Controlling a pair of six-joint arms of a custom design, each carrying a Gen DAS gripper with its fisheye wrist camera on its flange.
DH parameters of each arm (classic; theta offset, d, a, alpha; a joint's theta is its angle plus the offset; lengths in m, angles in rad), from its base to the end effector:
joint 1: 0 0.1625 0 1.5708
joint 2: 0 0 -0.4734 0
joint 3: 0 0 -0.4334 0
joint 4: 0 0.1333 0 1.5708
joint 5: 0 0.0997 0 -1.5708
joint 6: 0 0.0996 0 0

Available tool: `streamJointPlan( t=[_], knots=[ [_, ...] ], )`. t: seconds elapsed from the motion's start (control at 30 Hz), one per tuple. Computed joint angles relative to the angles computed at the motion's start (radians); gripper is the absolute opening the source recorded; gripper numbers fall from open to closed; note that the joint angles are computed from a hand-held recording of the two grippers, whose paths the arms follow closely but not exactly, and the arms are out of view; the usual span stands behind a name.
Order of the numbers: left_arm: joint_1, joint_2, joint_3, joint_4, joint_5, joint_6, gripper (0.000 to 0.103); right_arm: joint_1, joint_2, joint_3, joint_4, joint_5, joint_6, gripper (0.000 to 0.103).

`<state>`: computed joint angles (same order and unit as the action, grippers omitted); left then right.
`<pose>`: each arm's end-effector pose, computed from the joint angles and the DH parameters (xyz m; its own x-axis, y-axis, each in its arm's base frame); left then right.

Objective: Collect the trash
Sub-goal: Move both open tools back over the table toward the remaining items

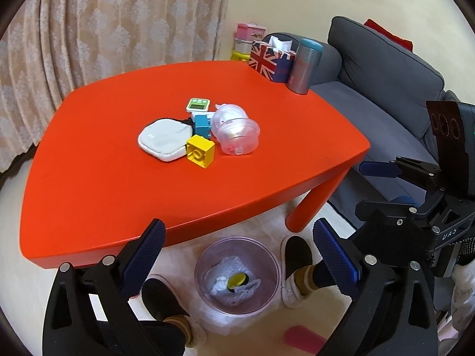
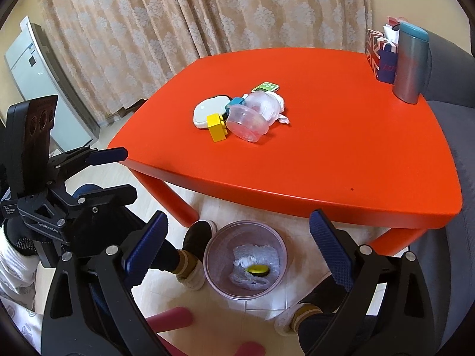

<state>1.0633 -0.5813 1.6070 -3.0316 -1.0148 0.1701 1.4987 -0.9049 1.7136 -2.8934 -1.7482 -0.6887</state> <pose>-0.2003 -0.7427 0.0172 -0.7636 0.3494 -0.5431 0.5783 0.7441 -0.3344 0.0631 -0.7331 0.1849 -0.7930 -0.4305 0.4311 -0.5715 0.7707 -0.2819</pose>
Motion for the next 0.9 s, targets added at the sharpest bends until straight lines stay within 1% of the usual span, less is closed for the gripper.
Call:
streamJointPlan(
  t=[0.47, 0.63, 0.9],
  knots=[
    [0.0, -0.02, -0.007, 0.001, 0.02, -0.007, 0.096, 0.015, 0.015, -0.033, 0.011, 0.004, 0.001, 0.095],
    [0.004, -0.02, -0.031, 0.02, 0.017, -0.003, 0.096, 0.029, 0.044, -0.084, 0.036, -0.009, -0.005, 0.095],
    [0.016, -0.014, -0.083, 0.067, 0.011, 0.005, 0.096, 0.052, 0.117, -0.203, 0.109, -0.045, -0.021, 0.095]
  ],
)
